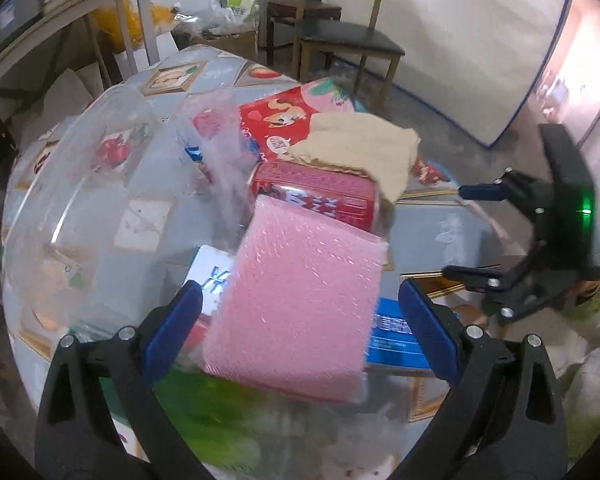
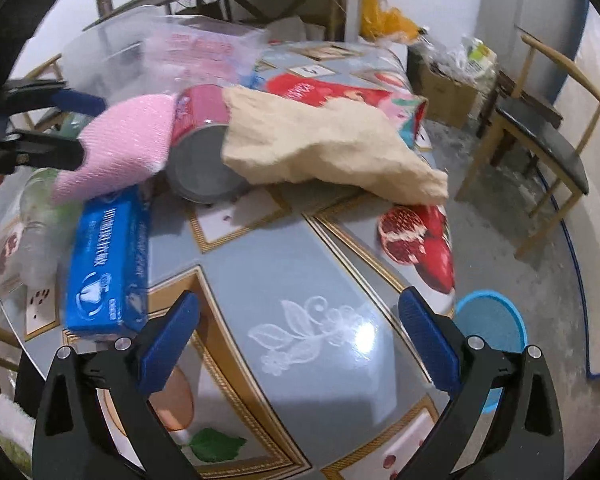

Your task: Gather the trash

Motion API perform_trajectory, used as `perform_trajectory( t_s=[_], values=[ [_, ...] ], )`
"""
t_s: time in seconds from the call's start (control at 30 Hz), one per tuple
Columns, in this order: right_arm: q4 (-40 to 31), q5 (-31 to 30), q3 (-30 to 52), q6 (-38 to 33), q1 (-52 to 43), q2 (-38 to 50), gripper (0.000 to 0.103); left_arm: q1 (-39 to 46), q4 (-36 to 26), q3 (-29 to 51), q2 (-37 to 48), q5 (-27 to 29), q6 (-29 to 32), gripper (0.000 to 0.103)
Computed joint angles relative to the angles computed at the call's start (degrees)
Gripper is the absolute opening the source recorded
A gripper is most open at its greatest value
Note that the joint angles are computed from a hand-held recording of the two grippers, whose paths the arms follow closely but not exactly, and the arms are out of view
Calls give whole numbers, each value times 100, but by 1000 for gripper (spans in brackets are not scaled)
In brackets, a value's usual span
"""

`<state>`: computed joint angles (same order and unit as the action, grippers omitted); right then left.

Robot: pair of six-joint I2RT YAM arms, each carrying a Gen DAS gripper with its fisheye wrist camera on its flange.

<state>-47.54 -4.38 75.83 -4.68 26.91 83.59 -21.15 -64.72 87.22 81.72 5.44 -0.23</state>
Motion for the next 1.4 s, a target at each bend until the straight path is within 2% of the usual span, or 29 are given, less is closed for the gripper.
perform_trajectory(
  t_s=[0.2, 0.43, 0.5, 0.57, 0.83, 1.1, 1.3, 1.4],
  values=[
    [30, -406, 24, 34, -118, 71, 97, -6, -349, 417, 508, -15, 182, 94],
    [91, -804, -27, 160, -299, -2, 97, -136, -488, 594, 720, -25, 28, 94],
    [96, -875, -38, 161, -362, -34, 97, -195, -534, 669, 779, -79, -23, 91],
    [107, -937, -61, 169, -420, -73, 97, -248, -618, 736, 834, -119, -82, 82],
    [121, -1477, -113, 336, -810, -266, 97, -447, -694, 852, 870, -486, -411, 79],
    [204, -2657, 275, 976, -1520, 110, 96, -378, -449, 755, 473, -378, -912, 78],
    [428, -2975, 823, 1404, -1589, 524, 94, -213, -94, 410, 16, -152, -1472, 78],
    [513, -2719, 1224, 1490, -1485, 801, 94, -144, 132, 140, -235, -54, -1662, 78]
  ],
)
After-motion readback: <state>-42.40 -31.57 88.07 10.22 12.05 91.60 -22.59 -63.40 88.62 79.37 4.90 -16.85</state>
